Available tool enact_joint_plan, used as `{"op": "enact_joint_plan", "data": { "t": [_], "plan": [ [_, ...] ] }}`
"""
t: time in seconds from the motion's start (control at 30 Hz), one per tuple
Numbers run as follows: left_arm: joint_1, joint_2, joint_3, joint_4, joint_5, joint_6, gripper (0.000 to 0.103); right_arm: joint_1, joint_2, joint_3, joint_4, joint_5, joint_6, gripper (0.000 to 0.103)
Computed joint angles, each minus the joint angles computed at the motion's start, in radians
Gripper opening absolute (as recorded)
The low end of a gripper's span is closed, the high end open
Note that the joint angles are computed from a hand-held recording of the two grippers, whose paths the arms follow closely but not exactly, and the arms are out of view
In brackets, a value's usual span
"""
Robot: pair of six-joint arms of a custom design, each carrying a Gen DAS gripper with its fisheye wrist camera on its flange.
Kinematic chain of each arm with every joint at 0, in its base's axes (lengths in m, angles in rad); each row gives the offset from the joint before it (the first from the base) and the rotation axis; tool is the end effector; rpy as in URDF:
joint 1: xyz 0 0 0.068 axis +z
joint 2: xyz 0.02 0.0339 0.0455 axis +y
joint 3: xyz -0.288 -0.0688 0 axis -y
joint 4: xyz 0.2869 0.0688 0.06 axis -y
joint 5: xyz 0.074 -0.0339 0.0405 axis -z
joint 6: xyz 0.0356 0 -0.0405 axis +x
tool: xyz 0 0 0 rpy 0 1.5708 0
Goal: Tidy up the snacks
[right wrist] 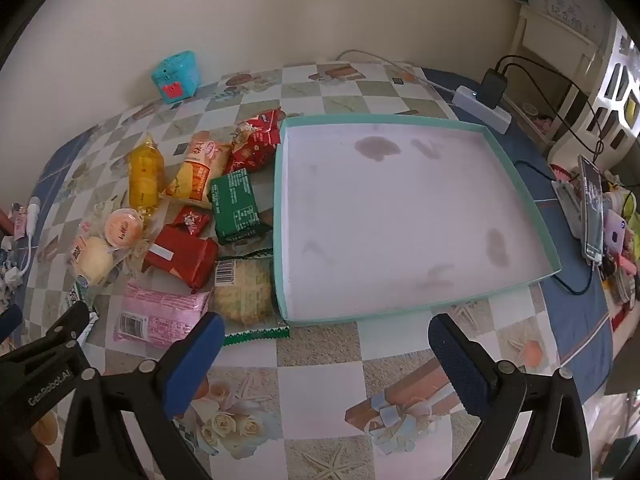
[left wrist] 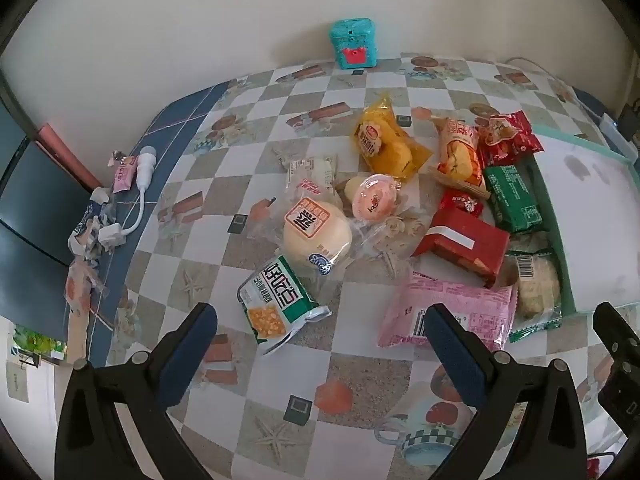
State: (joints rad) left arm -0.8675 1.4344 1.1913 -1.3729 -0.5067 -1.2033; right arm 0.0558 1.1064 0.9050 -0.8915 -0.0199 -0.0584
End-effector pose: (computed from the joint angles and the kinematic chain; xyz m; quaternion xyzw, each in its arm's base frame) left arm 0.1871 -0.1940 0.2830 -0.1562 0.9552 0.1467 0.2044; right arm 0.2341 0.0138 0.2751 -0.0578 0.9698 0.0094 0.2367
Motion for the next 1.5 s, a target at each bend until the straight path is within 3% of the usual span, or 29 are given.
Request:
{"op": "enact_joint_plan", "data": {
  "t": [1.5],
  "plan": [
    [0.012,-0.009,-0.010,-0.029,-0.008,-0.048,0.103,0.003,0.013,0.001,0.001,-0.022,-0.002,0.103]
  ]
}}
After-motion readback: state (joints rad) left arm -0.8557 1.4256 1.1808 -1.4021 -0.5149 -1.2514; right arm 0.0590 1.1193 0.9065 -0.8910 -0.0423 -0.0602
